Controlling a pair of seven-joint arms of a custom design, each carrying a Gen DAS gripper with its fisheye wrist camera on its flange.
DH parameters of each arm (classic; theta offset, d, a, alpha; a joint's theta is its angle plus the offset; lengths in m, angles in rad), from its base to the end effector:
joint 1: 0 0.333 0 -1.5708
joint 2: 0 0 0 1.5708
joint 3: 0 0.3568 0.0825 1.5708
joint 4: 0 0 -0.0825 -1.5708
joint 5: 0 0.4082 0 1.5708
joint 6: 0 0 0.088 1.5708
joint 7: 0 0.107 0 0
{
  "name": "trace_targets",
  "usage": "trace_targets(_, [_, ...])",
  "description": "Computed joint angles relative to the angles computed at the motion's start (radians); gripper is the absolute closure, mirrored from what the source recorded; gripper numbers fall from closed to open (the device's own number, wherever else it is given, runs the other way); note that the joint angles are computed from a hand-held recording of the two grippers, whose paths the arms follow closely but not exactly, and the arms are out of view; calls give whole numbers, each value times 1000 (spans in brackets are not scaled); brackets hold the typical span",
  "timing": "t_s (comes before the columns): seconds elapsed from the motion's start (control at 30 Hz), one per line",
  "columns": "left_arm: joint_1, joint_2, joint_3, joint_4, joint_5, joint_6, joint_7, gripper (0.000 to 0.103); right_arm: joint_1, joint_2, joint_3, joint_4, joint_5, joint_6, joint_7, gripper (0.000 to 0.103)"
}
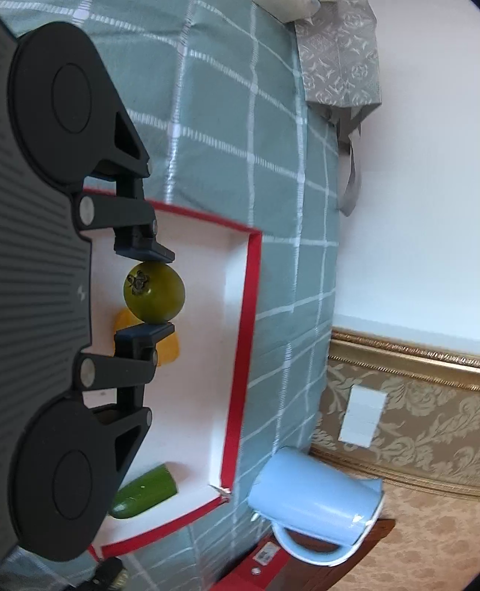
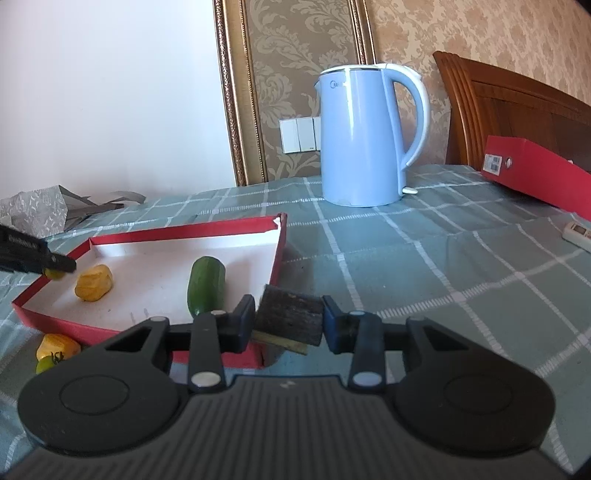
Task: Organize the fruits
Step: 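Place the green tomato in the red tray and open the left gripper, then lower the dark eggplant chunk into the tray and open the right gripper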
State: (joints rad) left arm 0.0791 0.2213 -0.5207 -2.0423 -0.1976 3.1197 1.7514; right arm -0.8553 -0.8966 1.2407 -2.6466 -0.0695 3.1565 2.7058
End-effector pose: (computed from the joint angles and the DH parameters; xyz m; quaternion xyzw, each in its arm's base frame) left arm 0.6125 -0.2456 0.4770 -0.5120 0.7432 -0.3893 0.1842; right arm 0.4108 0.2195 0.4408 -0.4540 0.7106 -0.4174 0.3388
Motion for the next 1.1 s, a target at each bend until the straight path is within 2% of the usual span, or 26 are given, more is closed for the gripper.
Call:
trace_targets(0.03, [-22,-1,23,-5,17,9,-15,70,0,1,0,-2,1,5,2,67])
trace_targets(0.1, [-5,5,4,-7,17,5,-12,70,-3,2,1,0,-1,7,-1,67])
trace_targets(0.17, [-13,13,13,-3,28,2,-19,70,-7,0,3,3,-4,7,-6,67])
trace_targets(0.23, [-11,12,12,-16,44,31,-20,69,-8,2,2,3,-3,11,-9,67])
trace_targets(0.27, [-33,7,39,-19,68,36,-44,69,-8,4,1,2,-2,12,-10,67])
trace_targets(0.33, [-17,2,24,-34,93,62,-50,69,-7,5,1,2,-1,12,-12,67])
trace_targets(0.37, [-30,-3,40,-43,117,81,-64,66,-8,3,2,2,0,12,-13,67])
trace_targets(0.43, [-90,-16,111,-65,168,127,-97,59,-7,1,2,1,1,12,-14,67])
trace_targets(0.47, [-149,-28,175,-80,187,151,-118,57,-7,1,2,1,2,12,-15,67])
trace_targets(0.6, [-268,-77,304,-170,172,292,-152,57,-10,-8,5,3,1,18,-19,67])
trace_targets(0.7, [-296,-121,342,-250,192,395,-184,57,-11,-13,8,6,0,16,-27,67])
trace_targets(0.77, [-281,-153,344,-303,253,446,-245,57,-9,-15,7,6,-1,15,-32,67])
trace_targets(0.9, [-225,-201,346,-380,469,492,-467,57,-12,-23,7,11,-6,18,-49,67])
trace_targets(1.07, [-204,-219,356,-412,591,508,-567,57,-19,-24,6,22,-7,22,-68,67])
trace_targets(1.1, [-195,-216,363,-406,658,503,-624,57,-21,-25,7,24,-8,24,-73,67])
